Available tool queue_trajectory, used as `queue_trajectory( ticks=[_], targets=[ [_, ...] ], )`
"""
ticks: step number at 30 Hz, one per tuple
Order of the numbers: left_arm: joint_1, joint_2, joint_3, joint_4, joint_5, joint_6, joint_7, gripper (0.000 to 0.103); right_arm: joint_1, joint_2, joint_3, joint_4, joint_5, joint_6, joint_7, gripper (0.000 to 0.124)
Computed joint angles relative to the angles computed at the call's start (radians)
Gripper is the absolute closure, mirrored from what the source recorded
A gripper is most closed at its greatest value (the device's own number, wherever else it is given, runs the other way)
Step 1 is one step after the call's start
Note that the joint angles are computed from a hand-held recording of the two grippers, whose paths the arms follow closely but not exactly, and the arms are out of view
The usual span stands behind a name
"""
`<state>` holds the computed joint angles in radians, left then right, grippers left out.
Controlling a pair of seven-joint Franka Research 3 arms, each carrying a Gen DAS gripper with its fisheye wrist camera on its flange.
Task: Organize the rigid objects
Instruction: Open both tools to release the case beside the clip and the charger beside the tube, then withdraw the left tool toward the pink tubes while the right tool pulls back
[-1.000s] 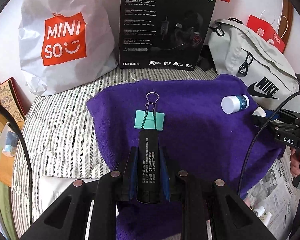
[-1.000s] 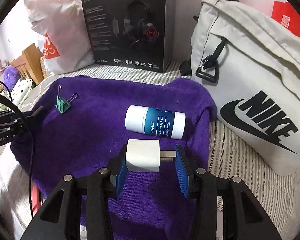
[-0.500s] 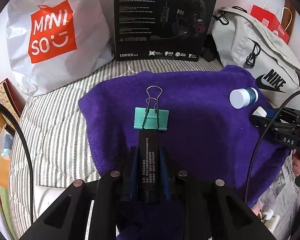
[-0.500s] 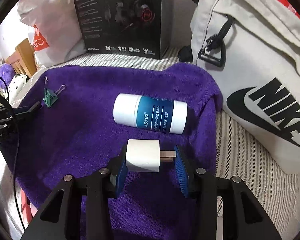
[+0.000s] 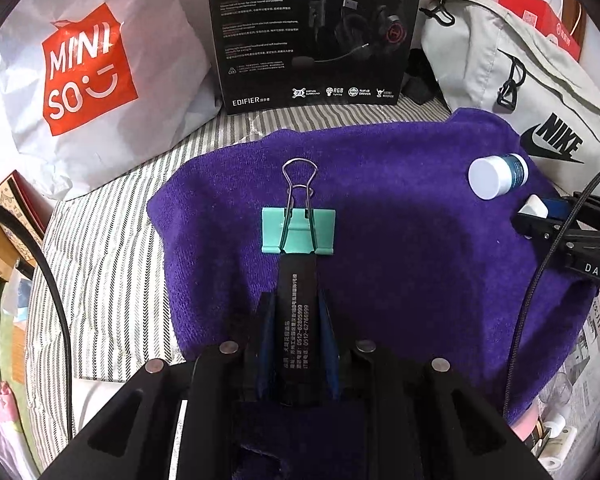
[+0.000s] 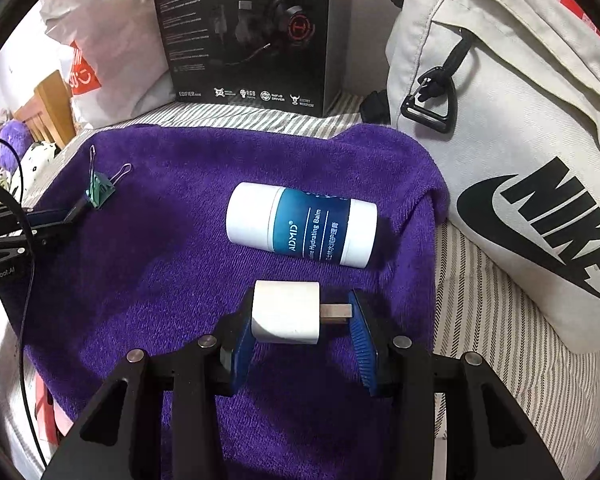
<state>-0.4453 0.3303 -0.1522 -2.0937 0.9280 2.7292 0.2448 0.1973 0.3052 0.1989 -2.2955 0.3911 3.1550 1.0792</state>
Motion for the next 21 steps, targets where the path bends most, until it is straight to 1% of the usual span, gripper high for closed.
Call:
queue_trajectory(
  ticks=[1, 2, 4, 5, 6, 7, 8, 10, 12, 13, 16, 19, 20, 21],
  targets=[
    [0.002, -0.002, -0.002, -0.002, -0.006, 0.000, 0.004, 0.079, -0.005, -0.003, 0.004, -0.002, 0.001, -0.004, -0.005, 0.079],
    [0.004, -0.003, -0.005, -0.005, -0.015, 0.001, 0.011, 0.078, 0.008, -0.008, -0.010, -0.004, -0.006, -0.011, 0.000, 0.078],
    [0.011, -0.008, -0.018, -0.011, -0.044, -0.003, 0.045, 0.073, 0.077, -0.025, -0.082, -0.016, -0.045, -0.028, 0.039, 0.075],
    [0.011, -0.011, -0.026, -0.010, -0.062, -0.019, 0.068, 0.071, 0.095, -0.033, -0.099, -0.025, -0.060, -0.029, 0.050, 0.069],
    [0.007, -0.013, -0.027, -0.011, -0.068, -0.029, 0.076, 0.067, 0.112, -0.043, -0.117, -0.038, -0.076, -0.020, 0.062, 0.061],
    [0.003, -0.017, -0.029, -0.014, -0.072, -0.038, 0.082, 0.065, 0.105, -0.052, -0.108, -0.049, -0.077, -0.015, 0.059, 0.061],
    [0.003, -0.021, -0.032, -0.019, -0.079, -0.039, 0.089, 0.064, 0.115, -0.063, -0.118, -0.062, -0.085, -0.012, 0.070, 0.061],
    [0.000, -0.033, -0.036, -0.034, -0.090, -0.039, 0.086, 0.063, 0.102, -0.084, -0.106, -0.084, -0.081, -0.007, 0.076, 0.061],
    [-0.003, -0.048, -0.043, -0.050, -0.102, -0.048, 0.084, 0.063, 0.114, -0.109, -0.121, -0.108, -0.090, -0.004, 0.098, 0.061],
    [-0.007, -0.054, -0.045, -0.054, -0.105, -0.057, 0.082, 0.063, 0.108, -0.124, -0.116, -0.123, -0.087, -0.003, 0.100, 0.061],
    [-0.017, -0.095, -0.055, -0.087, -0.091, -0.072, 0.058, 0.063, 0.067, -0.172, -0.072, -0.167, -0.046, 0.009, 0.084, 0.061],
    [-0.022, -0.150, -0.073, -0.126, -0.070, -0.074, 0.024, 0.063, 0.051, -0.229, -0.045, -0.220, 0.011, 0.018, 0.063, 0.061],
    [-0.023, -0.167, -0.080, -0.138, -0.063, -0.076, 0.013, 0.063, 0.037, -0.249, -0.018, -0.235, 0.071, 0.021, 0.021, 0.061],
    [-0.025, -0.192, -0.088, -0.156, -0.052, -0.071, -0.003, 0.063, 0.024, -0.268, 0.016, -0.245, 0.188, 0.023, -0.069, 0.061]
  ],
)
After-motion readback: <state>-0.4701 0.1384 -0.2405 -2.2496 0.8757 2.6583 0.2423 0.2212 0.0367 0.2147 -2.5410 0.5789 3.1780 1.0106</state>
